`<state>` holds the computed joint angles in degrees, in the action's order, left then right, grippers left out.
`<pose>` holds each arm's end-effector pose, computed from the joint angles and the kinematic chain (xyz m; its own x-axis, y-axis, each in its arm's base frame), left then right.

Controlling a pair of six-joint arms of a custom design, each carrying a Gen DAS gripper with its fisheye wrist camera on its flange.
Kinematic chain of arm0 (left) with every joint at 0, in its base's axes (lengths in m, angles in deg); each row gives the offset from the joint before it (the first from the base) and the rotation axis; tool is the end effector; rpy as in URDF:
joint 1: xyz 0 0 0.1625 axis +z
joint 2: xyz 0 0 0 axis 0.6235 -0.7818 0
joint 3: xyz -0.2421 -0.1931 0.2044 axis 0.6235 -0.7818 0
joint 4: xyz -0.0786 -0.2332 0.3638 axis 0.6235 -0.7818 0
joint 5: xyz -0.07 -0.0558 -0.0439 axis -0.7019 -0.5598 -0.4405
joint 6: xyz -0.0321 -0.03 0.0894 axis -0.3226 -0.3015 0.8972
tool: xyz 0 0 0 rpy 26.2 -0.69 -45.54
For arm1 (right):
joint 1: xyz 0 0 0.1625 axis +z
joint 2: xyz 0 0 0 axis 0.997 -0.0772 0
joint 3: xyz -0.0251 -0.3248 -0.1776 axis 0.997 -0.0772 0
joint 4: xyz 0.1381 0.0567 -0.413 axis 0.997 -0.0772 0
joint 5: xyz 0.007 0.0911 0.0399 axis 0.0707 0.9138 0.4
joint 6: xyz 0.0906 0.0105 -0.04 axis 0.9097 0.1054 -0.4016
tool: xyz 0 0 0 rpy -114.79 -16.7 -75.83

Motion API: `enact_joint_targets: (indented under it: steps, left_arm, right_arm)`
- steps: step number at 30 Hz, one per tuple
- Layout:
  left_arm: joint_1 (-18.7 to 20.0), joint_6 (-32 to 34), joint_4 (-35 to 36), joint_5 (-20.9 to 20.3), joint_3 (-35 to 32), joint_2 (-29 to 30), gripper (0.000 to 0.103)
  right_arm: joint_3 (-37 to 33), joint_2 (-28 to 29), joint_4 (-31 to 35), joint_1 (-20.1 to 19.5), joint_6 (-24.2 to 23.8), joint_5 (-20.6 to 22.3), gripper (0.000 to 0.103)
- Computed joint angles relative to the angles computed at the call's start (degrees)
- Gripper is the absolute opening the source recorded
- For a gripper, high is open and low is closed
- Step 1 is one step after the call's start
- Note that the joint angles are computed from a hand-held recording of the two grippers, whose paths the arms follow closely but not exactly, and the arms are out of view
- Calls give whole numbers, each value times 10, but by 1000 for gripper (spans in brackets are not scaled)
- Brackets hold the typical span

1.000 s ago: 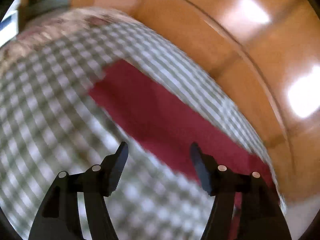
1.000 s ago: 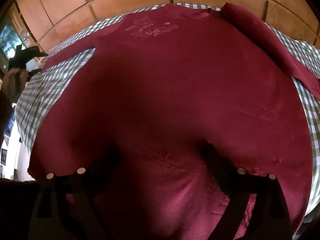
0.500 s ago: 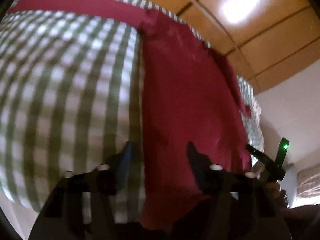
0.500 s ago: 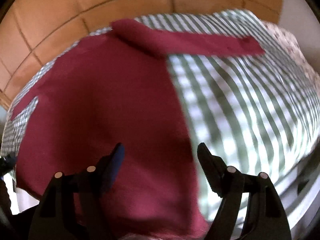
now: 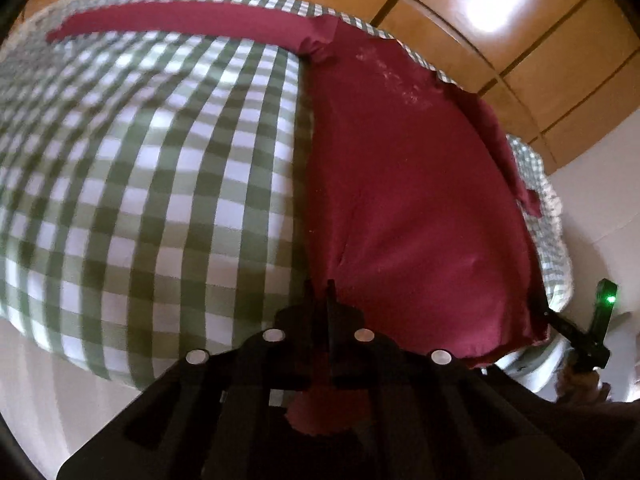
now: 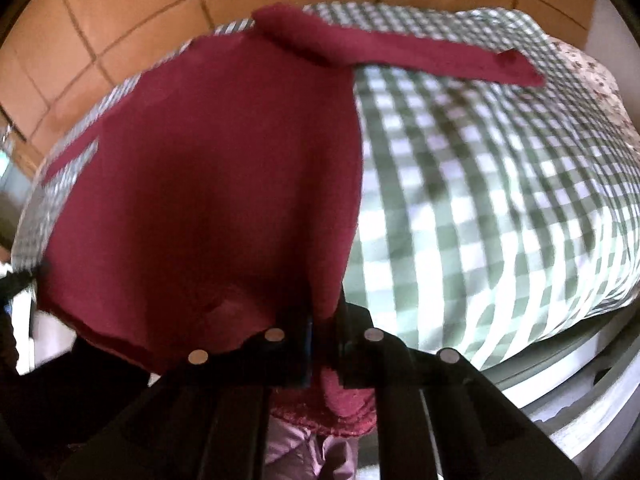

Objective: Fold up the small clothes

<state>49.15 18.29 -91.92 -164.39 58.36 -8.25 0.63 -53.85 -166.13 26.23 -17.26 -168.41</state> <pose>0.1244 -0.8166 0.4176 -0.8748 0.3665 -0.3169 0.4291 0.8898 -0.1553 0.3248 -0.6656 -0.0117 -0.7385 0.4039 0.5400 -0.0050 0.7975 -0.6033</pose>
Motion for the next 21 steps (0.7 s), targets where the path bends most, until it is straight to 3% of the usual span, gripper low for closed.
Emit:
enact_joint_targets:
  steps: [1, 2, 3, 6, 8, 11, 13, 17, 21]
  left_arm:
    - [-6, 0, -17, 15, 5, 2, 23]
    - [-10, 2, -34, 21, 15, -3, 49]
    - [-15, 2, -63, 11, 30, -9, 63]
    - [-27, 28, -118, 1, 52, -18, 63]
    - [-37, 55, -163, -1, 76, -24, 63]
    - [-51, 71, -177, 3, 86, -14, 67]
    - [-60, 74, -175, 13, 92, -6, 67]
    - [-73, 98, -177, 30, 95, 17, 67]
    - [-78, 104, -180, 57, 87, 39, 67]
  right_arm:
    - [2, -2, -7, -2, 2, 4, 12]
    - [8, -7, -19, -5, 9, 11, 19]
    - [17, -12, -42, -8, 15, 11, 27]
    - [36, -29, -117, -16, 13, -8, 39]
    - [48, -41, -175, -25, 9, -15, 39]
    - [61, -64, -287, -53, -3, -24, 39]
    - [63, -76, -325, -73, 4, -20, 39]
    - [57, -104, -344, -122, 48, 7, 39]
    - [26, -109, -316, -158, 92, 22, 39]
